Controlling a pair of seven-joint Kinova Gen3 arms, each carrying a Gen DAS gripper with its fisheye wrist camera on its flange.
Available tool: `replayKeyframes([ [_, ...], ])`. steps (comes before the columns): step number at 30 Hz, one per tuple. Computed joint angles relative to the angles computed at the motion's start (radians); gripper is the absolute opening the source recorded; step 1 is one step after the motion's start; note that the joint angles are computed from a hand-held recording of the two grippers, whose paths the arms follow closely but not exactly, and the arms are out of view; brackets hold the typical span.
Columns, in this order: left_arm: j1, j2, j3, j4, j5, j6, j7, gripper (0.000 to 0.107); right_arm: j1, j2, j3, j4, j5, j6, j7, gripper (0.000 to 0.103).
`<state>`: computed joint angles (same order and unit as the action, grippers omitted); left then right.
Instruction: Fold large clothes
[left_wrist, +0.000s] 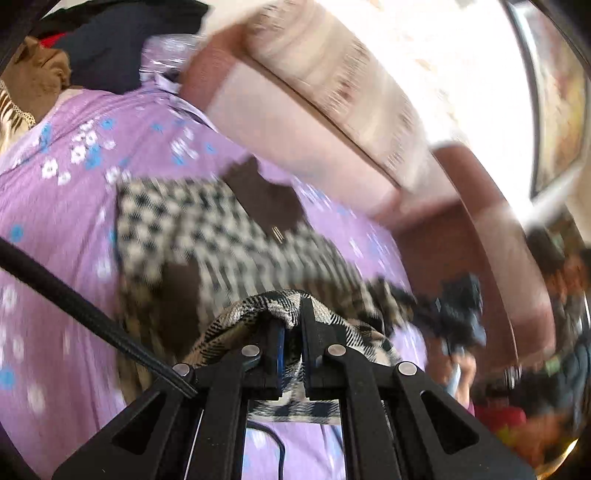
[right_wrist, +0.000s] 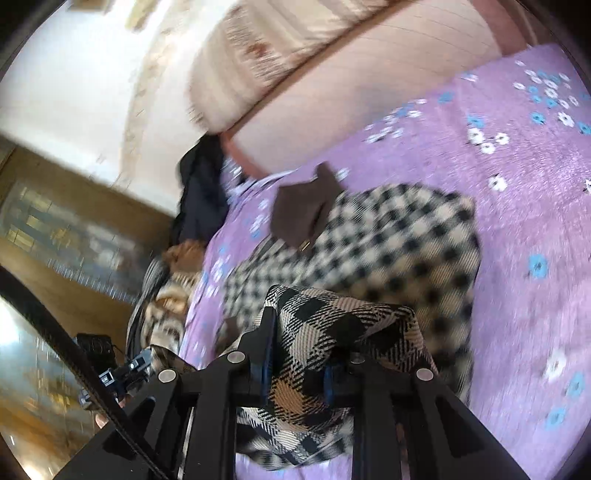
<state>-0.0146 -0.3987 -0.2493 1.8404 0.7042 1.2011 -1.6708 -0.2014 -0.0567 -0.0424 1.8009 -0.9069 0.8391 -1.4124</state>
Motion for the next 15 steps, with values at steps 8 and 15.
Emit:
replayKeyframes([
  [8,-0.12,0.304,-0.031,0.037,0.137,-0.122,-0.107,0.037,0.012,0.182,-0.011,-0.079,0.097,-0.093,-0.153,0.04],
  [15,-0.245,0.211,0.01,0.029,0.149,-0.048,-0.145,0.084,0.07,0.043,-0.032,-0.082,0.112,-0.005,-0.027,0.065],
])
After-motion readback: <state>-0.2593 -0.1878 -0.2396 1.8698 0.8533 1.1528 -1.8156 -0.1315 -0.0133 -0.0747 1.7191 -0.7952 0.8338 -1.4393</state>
